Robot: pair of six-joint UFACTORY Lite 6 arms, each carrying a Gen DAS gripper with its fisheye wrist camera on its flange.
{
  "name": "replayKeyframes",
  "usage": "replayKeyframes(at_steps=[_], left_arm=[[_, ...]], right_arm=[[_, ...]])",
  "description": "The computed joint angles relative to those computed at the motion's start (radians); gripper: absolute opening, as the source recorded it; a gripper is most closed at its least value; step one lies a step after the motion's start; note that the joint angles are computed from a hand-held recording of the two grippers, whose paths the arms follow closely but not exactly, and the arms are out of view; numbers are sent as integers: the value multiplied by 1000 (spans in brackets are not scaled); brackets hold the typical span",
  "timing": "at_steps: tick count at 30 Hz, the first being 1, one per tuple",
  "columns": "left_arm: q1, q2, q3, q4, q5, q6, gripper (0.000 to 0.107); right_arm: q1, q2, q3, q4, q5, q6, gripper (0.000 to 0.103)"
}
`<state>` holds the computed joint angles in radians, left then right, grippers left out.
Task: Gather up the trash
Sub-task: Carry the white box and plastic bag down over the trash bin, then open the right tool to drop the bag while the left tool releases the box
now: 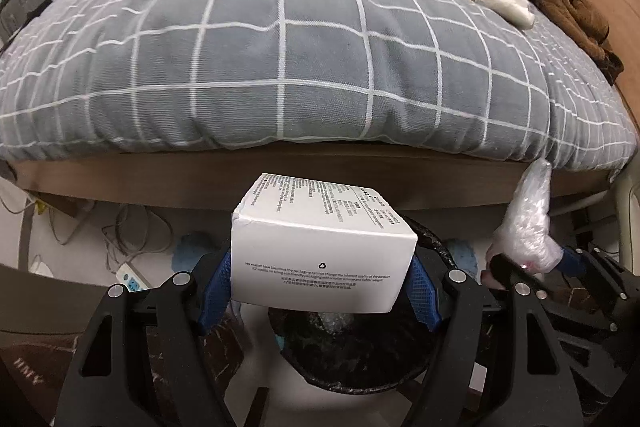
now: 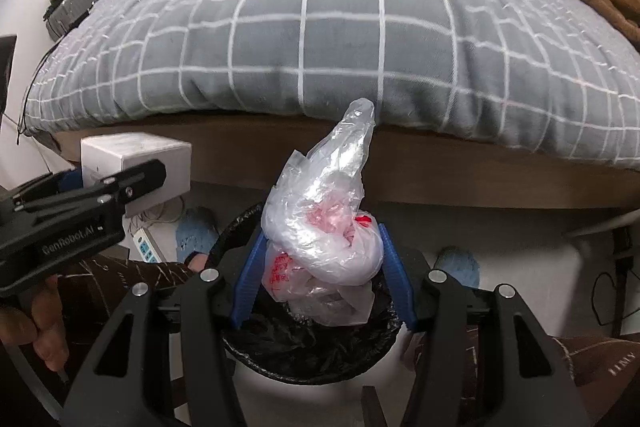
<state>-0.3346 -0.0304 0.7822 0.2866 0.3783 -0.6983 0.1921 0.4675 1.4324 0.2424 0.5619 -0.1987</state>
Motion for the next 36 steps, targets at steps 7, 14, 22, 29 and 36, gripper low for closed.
replayKeyframes(at_steps=[7,14,22,29,36], left_arm=[[83,27,-30,-120,-50,164,71],[170,20,-67,-196,-78,283,71],[134,49,-53,-132,-80,195,71],[23,160,31,-102,-79,104,71],[-102,257,130,-78,-62,31,71]], right_arm=[[12,92,41,21,22,-36,53],[54,98,50,-1,-2,3,59],[6,71,38,-37,-26,24,82],[-91,52,5,-63,-41,33,89],[-173,16,-7,-84,-47,17,89]])
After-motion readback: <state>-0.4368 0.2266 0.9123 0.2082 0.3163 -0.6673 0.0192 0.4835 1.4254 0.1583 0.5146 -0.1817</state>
